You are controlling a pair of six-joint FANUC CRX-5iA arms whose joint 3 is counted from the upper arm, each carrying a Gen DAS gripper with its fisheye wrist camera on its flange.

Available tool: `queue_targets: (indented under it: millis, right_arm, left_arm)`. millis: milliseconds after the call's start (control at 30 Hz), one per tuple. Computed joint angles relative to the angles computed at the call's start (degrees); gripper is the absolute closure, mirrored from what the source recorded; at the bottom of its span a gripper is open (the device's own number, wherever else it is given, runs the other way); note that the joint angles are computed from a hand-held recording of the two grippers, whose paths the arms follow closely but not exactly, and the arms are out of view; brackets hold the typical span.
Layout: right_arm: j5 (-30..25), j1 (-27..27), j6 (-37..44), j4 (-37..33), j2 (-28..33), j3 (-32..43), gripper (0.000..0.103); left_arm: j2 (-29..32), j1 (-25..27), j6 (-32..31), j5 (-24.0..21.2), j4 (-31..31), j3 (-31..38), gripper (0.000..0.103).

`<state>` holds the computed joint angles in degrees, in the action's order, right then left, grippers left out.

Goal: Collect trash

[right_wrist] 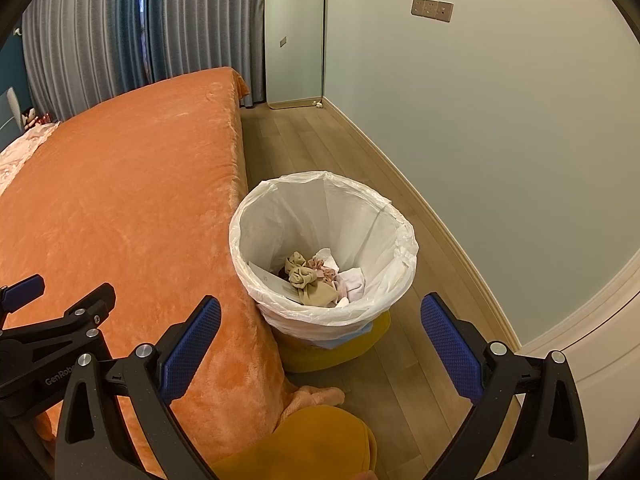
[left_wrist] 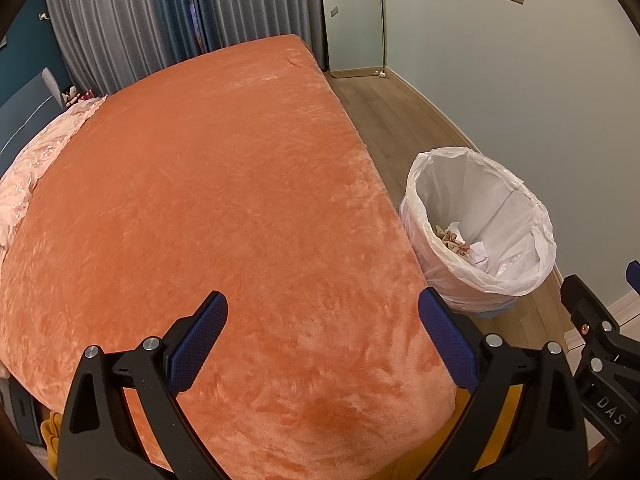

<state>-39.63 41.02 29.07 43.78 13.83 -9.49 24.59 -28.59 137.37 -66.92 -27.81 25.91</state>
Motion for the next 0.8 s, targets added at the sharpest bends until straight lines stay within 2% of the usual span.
queue_targets:
  millis: [800]
  right_arm:
    - [-0.2, 0.0, -0.3, 0.1, 0.0, -0.1, 0.007]
  left_arm:
    - [0.1, 0.0, -0.9, 0.0, 0.4, 0.6, 0.011]
